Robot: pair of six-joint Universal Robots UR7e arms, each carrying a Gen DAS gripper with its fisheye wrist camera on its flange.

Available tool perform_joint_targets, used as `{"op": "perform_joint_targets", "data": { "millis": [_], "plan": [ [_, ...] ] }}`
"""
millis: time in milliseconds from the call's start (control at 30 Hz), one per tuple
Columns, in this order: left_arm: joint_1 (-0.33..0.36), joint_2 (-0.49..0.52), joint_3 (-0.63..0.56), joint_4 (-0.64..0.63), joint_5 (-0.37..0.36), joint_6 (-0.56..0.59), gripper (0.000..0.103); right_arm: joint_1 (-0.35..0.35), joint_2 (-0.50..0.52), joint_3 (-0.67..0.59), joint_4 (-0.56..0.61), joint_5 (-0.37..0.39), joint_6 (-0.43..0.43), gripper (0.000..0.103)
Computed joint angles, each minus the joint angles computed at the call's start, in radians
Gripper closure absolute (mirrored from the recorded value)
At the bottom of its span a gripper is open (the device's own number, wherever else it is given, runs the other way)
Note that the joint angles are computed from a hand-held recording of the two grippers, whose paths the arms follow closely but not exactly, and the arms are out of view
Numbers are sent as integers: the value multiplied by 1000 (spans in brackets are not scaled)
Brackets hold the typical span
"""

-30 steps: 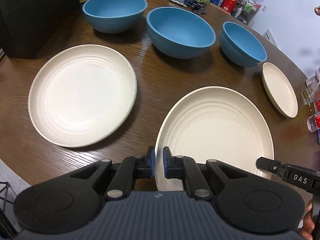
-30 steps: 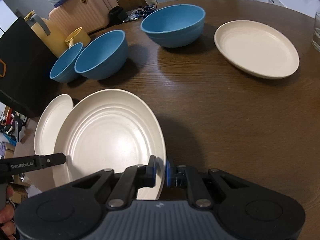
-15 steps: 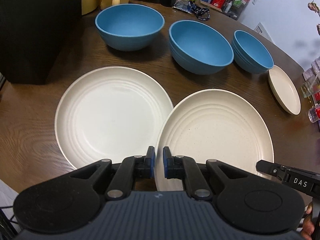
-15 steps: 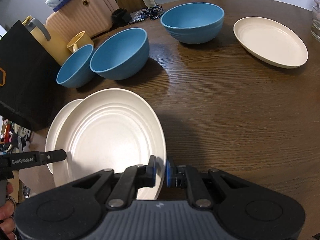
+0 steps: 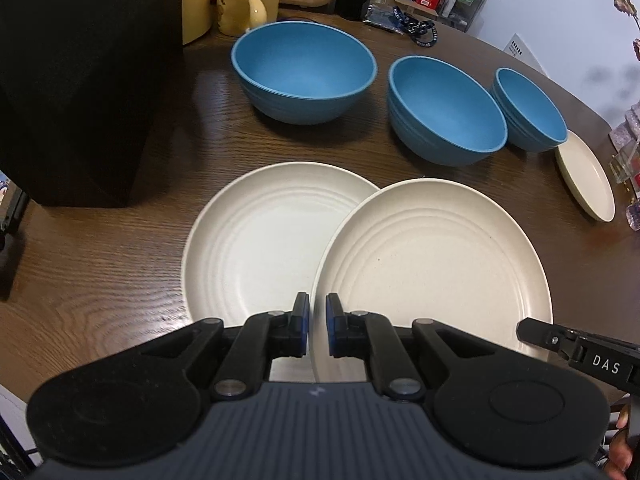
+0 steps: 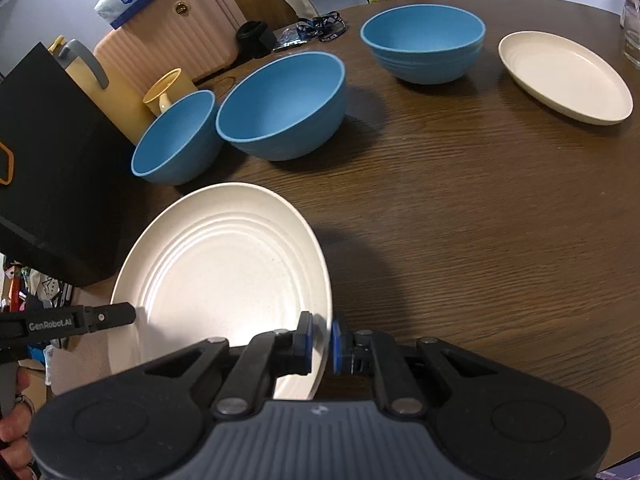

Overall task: Organize plates and bowls
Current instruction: 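Lower the held cream plates onto the plate stack beside the black bag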

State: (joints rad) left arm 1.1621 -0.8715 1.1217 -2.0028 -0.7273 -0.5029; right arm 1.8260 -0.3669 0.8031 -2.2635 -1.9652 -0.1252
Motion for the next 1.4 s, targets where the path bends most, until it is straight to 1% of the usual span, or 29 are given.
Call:
{"op": "perform_joint_targets", "data": {
  "millis": [200, 467, 867, 1400],
  "plan": [
    [21, -18, 3, 1, -4, 24, 94, 16, 27, -13, -5, -11, 18, 94],
    [46, -34, -4, -9, 5, 32, 94, 38, 85, -88, 26, -18, 5, 94],
    [80, -17, -51, 2, 6, 52, 94, 47, 163, -197, 73, -20, 1, 94],
    [113, 3, -88, 14, -4, 37, 94, 52, 240, -320, 140, -35, -22, 94]
  ]
}}
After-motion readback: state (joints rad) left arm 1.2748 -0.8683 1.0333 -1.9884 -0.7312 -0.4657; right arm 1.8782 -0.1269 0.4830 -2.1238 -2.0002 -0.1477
